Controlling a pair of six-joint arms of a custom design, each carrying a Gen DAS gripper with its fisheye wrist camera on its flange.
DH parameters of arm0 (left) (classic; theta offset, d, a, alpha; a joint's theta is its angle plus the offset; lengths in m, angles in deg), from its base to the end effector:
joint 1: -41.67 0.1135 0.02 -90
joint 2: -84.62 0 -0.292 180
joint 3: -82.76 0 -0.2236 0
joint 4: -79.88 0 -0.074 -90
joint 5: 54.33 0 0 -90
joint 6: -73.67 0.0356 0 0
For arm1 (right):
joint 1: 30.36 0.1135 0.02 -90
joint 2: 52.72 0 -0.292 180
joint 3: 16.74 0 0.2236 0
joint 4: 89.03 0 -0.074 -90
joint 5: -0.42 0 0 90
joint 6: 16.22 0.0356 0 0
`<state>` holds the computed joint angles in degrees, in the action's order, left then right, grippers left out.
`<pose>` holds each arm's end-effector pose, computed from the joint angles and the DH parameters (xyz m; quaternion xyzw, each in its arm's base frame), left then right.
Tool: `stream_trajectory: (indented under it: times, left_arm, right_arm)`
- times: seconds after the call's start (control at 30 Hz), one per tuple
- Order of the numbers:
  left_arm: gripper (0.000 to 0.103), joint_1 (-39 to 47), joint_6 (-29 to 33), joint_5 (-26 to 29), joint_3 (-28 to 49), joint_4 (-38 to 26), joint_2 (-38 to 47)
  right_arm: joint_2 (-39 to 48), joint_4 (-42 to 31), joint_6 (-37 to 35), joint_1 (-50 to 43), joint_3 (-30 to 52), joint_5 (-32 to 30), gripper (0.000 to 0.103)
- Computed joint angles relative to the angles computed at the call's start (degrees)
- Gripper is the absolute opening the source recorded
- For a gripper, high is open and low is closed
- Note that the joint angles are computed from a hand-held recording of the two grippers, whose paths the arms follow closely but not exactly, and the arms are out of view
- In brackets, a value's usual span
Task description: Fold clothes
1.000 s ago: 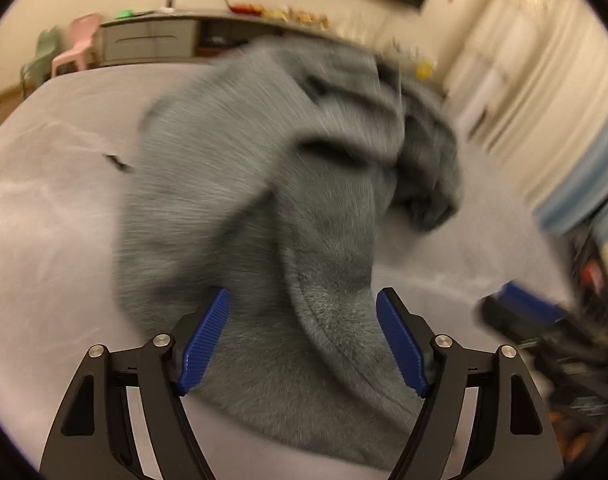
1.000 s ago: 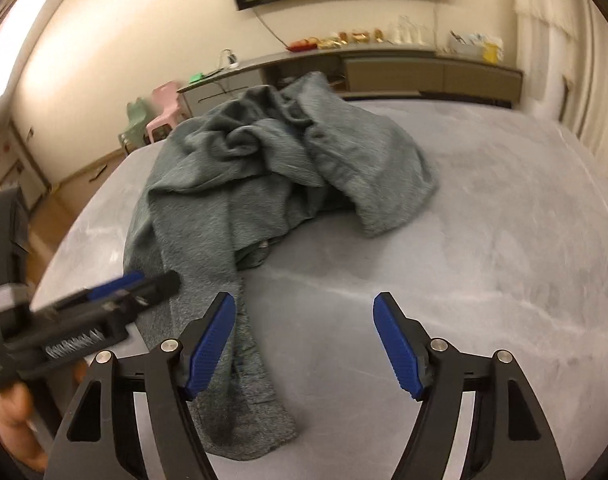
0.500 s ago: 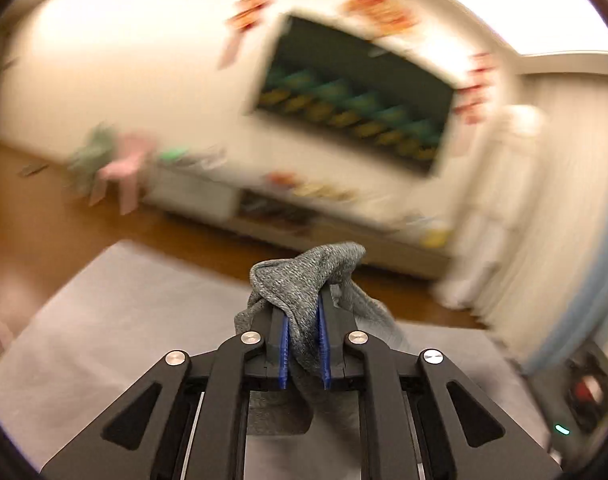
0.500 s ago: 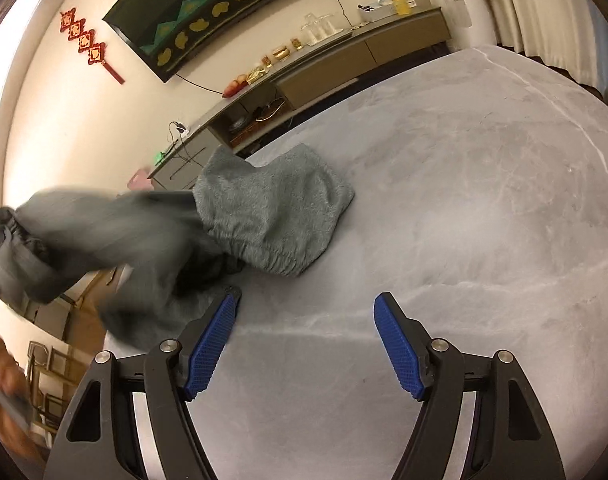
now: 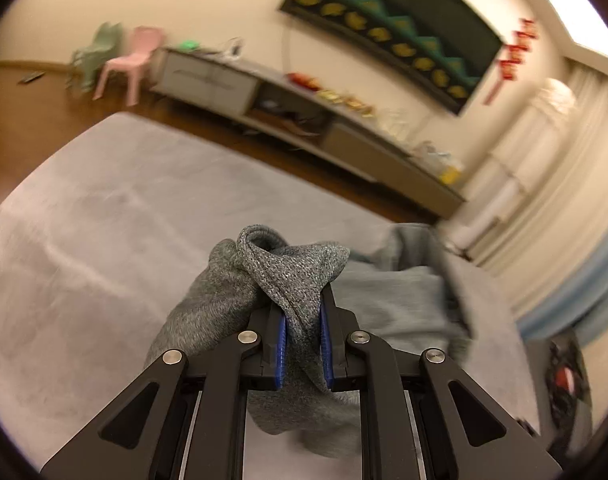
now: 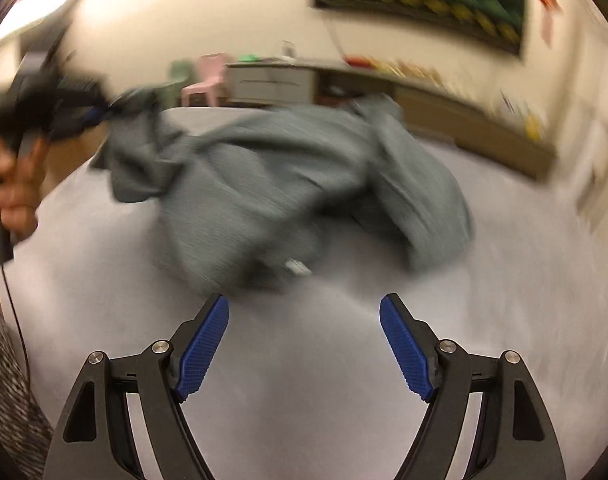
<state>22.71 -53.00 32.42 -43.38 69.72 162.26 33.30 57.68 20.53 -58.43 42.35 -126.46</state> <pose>0.2399 -0.0803 0.2474 -0.1490 0.8698 -0.1971 0.4272 0.2306 -0.0988 0.2146 -0.2792 0.8770 0.0731 0.3841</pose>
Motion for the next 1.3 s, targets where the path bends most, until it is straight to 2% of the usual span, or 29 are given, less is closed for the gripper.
stream_trajectory:
  times: [0.07, 0.13, 0.3, 0.33, 0.37, 0.4, 0.43, 0.47, 0.5, 0.57, 0.63, 0.7, 0.77, 0.8, 0.87, 0.9, 0.97, 1.0, 1.07, 1.1, 1.13, 1.2, 1.23, 1.27, 1.3]
  left_arm:
    - [0.014, -0.5, 2.9, 2.4, -0.3, 0.8, -3.2]
    - [0.014, -1.8, 5.8, 4.2, -0.7, 1.0, -7.1]
    - [0.011, -3.7, 8.3, 6.0, -1.7, 0.1, -13.6]
    - [0.011, -3.4, 8.7, 6.5, -1.7, 0.2, -14.2]
    - [0.012, -3.2, 9.1, 7.0, -1.7, 0.3, -14.8]
    - [0.013, -2.9, 9.4, 7.6, -1.6, 0.4, -15.3]
    - [0.014, -2.0, 9.0, 8.7, -2.1, 0.7, -16.3]
    - [0.022, 0.3, 7.3, 11.4, -3.1, 1.6, -17.6]
    - [0.036, 2.3, 6.0, 14.4, -4.0, 2.6, -18.6]
    - [0.049, 3.6, 4.3, 17.2, -4.8, 3.7, -20.5]
    - [0.053, 4.6, 3.2, 18.8, -5.6, 5.0, -21.3]
    - [0.055, 4.8, 2.3, 19.6, -5.3, 5.1, -19.0]
    - [0.056, 4.0, 1.4, 18.2, -3.3, 1.9, -13.9]
    - [0.057, 3.0, 1.3, 16.4, -1.9, -0.6, -10.7]
    - [0.058, 1.0, 0.7, 12.6, 1.2, -5.2, -2.6]
    - [0.058, -0.1, 0.2, 10.2, 2.4, -5.9, 1.4]
    - [0.061, -1.2, -0.8, 6.5, 3.8, -5.5, 8.4]
    - [0.061, -1.5, -1.4, 5.3, 4.7, -4.8, 11.8]
    - [0.063, -2.0, -2.1, 4.9, 6.9, -3.1, 17.4]
    - [0.064, -2.2, -1.8, 5.3, 7.4, -2.6, 19.1]
    - [0.064, -2.4, -1.5, 5.7, 7.9, -2.1, 20.9]
    - [0.063, -3.3, -1.2, 5.2, 10.3, -1.3, 24.7]
    - [0.061, -3.5, -0.6, 4.8, 10.8, 0.3, 26.1]
    - [0.040, -3.4, 0.1, 5.1, 10.9, 1.8, 26.7]
    - [0.013, -3.3, 1.3, 5.2, 11.6, 1.9, 26.8]
  right_arm:
    - [-2.7, 2.6, 2.8, 6.6, -1.4, 1.9, 0.081]
    - [-3.7, 9.2, 7.2, 15.5, -3.1, 7.1, 0.081]
    - [2.3, 20.3, 13.8, 33.5, -0.3, 17.7, 0.080]
    - [4.6, 21.0, 14.1, 35.7, 1.4, 19.3, 0.077]
    - [6.5, 20.2, 13.9, 36.3, 3.4, 18.1, 0.066]
    - [7.8, 17.9, 13.8, 36.0, 5.9, 17.0, 0.022]
    - [8.9, 15.1, 13.7, 35.6, 8.7, 16.7, 0.018]
    - [9.3, 12.8, 15.1, 34.0, 11.0, 15.2, 0.017]
    - [9.0, 10.3, 17.2, 30.3, 13.5, 12.0, 0.015]
    - [9.0, 5.5, 21.4, 21.1, 19.2, 4.7, 0.012]
    - [10.8, 1.2, 25.3, 9.7, 25.9, -2.0, 0.012]
    - [15.3, -3.3, 28.5, -1.7, 33.3, -6.1, 0.012]
    - [21.4, -7.4, 30.7, -12.0, 40.3, -5.5, 0.012]
    - [24.6, -9.7, 30.7, -16.1, 43.4, -4.1, 0.019]
    - [31.0, -16.8, 26.2, -21.7, 48.0, 2.0, 0.045]
    - [33.8, -20.7, 25.7, -23.8, 50.3, 3.2, 0.057]
    - [39.5, -29.6, 26.5, -27.2, 55.8, 3.3, 0.057]
    - [40.1, -31.3, 26.3, -27.5, 56.4, 2.3, 0.058]
    - [38.2, -30.8, 25.8, -26.6, 54.2, -0.9, 0.059]
    - [34.9, -28.6, 23.8, -25.9, 49.8, -2.0, 0.067]
    - [30.2, -24.2, 20.5, -24.5, 42.7, -3.0, 0.078]
    - [23.4, -21.8, 9.8, -22.8, 31.7, -3.6, 0.081]
    - [21.4, -19.9, 6.1, -20.4, 27.3, -1.6, 0.081]
    - [19.9, -17.6, 3.7, -17.8, 23.6, 0.9, 0.081]
    - [19.1, -14.4, 3.0, -15.6, 20.4, 3.5, 0.081]
